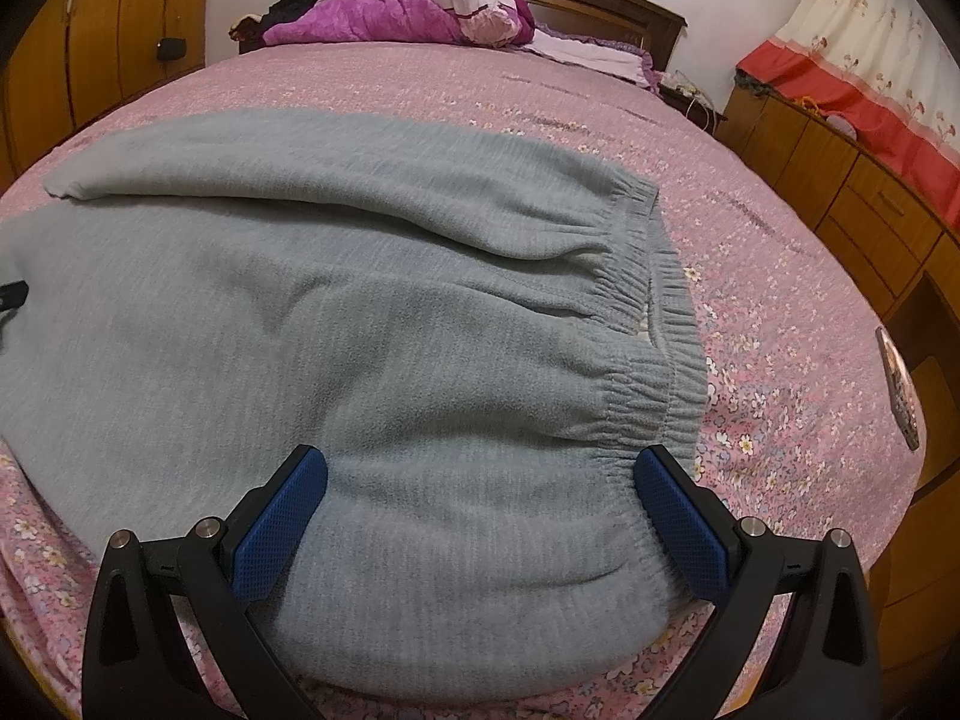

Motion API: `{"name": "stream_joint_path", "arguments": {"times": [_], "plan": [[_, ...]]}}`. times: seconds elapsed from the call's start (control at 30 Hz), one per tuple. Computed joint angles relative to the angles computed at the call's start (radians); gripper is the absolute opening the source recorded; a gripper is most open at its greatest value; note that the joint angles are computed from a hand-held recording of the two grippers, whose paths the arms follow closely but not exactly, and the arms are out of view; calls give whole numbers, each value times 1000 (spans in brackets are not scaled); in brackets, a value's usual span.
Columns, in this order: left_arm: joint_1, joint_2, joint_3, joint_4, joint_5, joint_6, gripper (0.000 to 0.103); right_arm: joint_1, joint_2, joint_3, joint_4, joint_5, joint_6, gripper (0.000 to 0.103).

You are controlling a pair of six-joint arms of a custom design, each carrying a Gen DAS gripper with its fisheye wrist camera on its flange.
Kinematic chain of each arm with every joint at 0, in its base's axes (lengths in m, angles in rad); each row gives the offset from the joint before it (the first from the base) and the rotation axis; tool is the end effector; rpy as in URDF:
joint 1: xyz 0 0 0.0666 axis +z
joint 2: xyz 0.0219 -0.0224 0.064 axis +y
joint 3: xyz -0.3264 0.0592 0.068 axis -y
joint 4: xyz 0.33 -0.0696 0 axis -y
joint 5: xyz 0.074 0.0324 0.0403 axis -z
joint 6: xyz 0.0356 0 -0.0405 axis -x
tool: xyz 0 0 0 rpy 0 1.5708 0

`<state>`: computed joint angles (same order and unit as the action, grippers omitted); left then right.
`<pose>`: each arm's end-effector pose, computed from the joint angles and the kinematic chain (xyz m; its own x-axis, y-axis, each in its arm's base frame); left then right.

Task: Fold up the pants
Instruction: 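Move both grippers along the sweatpants toward the cuff ends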

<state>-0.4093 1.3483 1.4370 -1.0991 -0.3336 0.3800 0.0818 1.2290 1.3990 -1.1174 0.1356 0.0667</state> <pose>0.3732 -0.1496 0.4019 -0.8019 -0.0342 -0.5965 -0.0873 0.9943 0.0604 0.3646 0.0247 0.4279 -0.8072 -0.1324 -0.5752 -0.0562 0.9873 -0.1484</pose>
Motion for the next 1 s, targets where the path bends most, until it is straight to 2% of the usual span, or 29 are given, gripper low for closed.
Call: {"name": "stream_joint_path", "arguments": {"times": [0.27, 0.4, 0.53, 0.77, 1.0], "plan": [[13, 8, 67, -89, 75, -26, 103, -42, 7, 66, -93, -109, 4, 100], [13, 6, 113, -109, 75, -49, 103, -71, 12, 110, -138, -184, -2, 99], [11, 32, 208, -146, 41, -91, 103, -86, 30, 171, -163, -214, 2, 99], [47, 146, 468, -226, 23, -189, 103, -93, 115, 346, -199, -246, 33, 99], [85, 294, 760, -321, 50, -232, 103, -113, 256, 572, -245, -278, 34, 99]]}}
